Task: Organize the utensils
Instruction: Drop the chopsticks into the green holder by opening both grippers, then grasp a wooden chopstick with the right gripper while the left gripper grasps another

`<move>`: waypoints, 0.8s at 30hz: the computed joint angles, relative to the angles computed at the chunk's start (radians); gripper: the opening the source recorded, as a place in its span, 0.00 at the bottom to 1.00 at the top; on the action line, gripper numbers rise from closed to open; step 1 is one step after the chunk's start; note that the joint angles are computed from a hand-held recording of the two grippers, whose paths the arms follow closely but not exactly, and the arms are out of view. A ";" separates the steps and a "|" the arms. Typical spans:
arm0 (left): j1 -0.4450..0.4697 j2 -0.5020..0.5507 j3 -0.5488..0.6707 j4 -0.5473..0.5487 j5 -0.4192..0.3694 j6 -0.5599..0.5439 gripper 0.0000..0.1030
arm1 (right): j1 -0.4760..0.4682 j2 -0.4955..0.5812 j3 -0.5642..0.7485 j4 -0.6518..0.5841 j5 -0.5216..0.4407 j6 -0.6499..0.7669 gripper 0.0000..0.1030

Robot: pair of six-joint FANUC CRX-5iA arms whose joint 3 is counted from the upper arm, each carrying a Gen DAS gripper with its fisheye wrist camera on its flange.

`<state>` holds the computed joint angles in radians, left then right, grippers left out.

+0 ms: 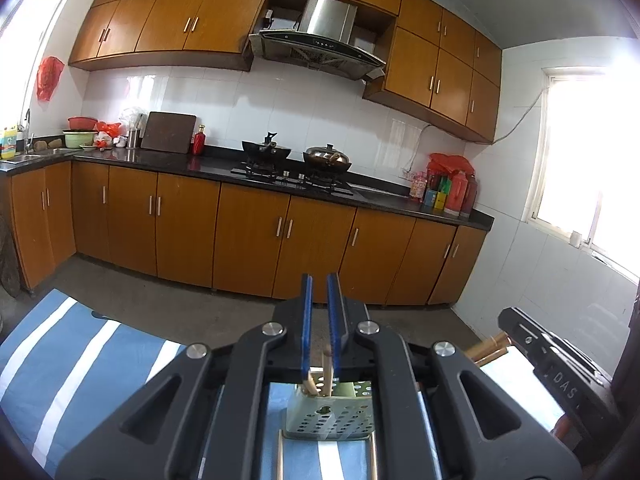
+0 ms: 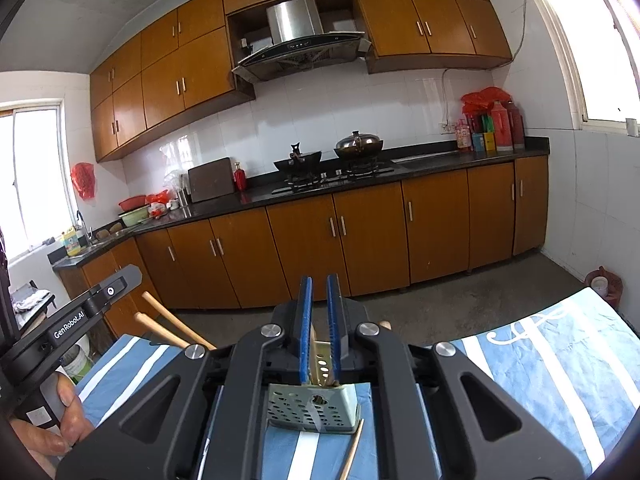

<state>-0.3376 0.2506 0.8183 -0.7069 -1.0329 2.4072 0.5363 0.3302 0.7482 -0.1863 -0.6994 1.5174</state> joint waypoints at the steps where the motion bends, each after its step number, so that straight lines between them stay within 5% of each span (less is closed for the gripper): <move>1: -0.003 -0.006 -0.003 -0.007 -0.005 0.004 0.10 | -0.001 -0.010 -0.010 0.000 0.005 -0.001 0.09; 7: -0.033 -0.085 -0.084 -0.051 -0.044 0.043 0.17 | -0.013 -0.096 -0.122 0.013 0.045 -0.005 0.09; 10: -0.054 -0.138 -0.154 -0.070 -0.087 0.058 0.21 | -0.025 -0.141 -0.202 0.032 0.036 -0.026 0.29; 12: -0.057 -0.174 -0.211 -0.062 -0.112 0.066 0.24 | -0.029 -0.155 -0.239 0.046 0.014 -0.039 0.31; 24: 0.040 -0.281 -0.549 0.250 -0.133 0.022 0.30 | 0.034 -0.145 -0.382 -0.006 -0.286 -0.061 0.31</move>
